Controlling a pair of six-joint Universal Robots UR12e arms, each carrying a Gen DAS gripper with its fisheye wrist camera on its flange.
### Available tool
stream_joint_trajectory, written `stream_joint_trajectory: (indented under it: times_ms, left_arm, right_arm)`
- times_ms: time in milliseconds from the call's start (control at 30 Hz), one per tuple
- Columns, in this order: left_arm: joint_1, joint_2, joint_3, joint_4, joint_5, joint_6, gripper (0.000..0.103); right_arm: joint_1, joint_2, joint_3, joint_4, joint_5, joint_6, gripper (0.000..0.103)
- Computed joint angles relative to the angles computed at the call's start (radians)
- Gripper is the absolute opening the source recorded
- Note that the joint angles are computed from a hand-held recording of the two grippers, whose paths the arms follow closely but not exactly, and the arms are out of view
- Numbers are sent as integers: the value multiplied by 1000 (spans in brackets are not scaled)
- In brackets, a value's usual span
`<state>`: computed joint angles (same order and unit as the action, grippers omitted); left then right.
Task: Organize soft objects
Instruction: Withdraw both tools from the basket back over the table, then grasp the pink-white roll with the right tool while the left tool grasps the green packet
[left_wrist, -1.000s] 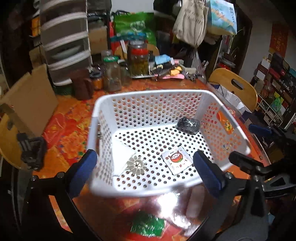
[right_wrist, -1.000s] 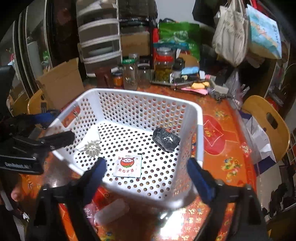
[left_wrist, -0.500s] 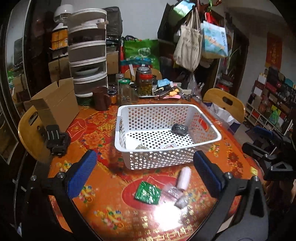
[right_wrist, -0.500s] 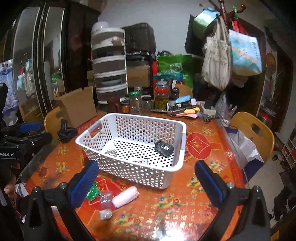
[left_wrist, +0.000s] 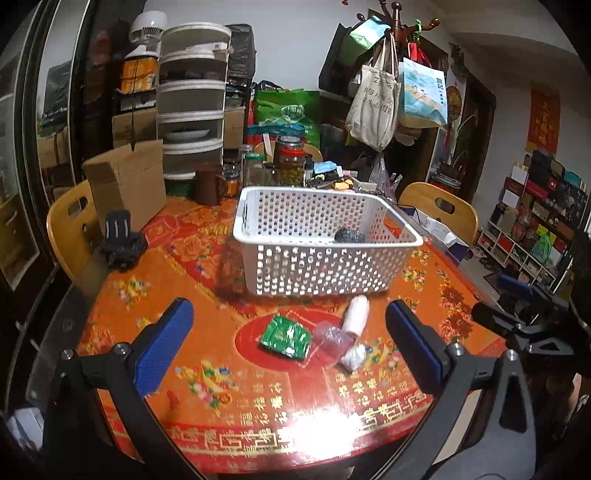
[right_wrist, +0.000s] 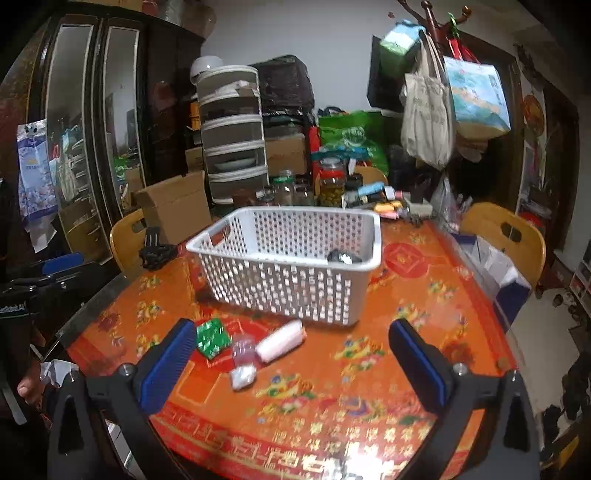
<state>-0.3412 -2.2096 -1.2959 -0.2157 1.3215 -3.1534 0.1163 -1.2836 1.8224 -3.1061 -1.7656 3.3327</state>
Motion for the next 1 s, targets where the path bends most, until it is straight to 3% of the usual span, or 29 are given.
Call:
stream_joint_trajectory:
  times_ms: [133,500,633,800,1000]
  left_arm:
    - [-4,-19,-7,0,25,-5,103]
    - [-16,-142,117,-110,43,10,103]
    - [-22,-205,203,-202,42,52,103]
    - [-26,-271,304,-319,23,90,103]
    - [-37,-332,406,-428,44,123,103]
  right_arm:
    - [-7,5,26,5,38,44,103]
    - [-26,36,27,41,94,79,103]
    - [-40,68,-2,76,133,86,102]
    - [-55,117,-51,140,181,104,90]
    - [-65,128,-57,151,192,133,90]
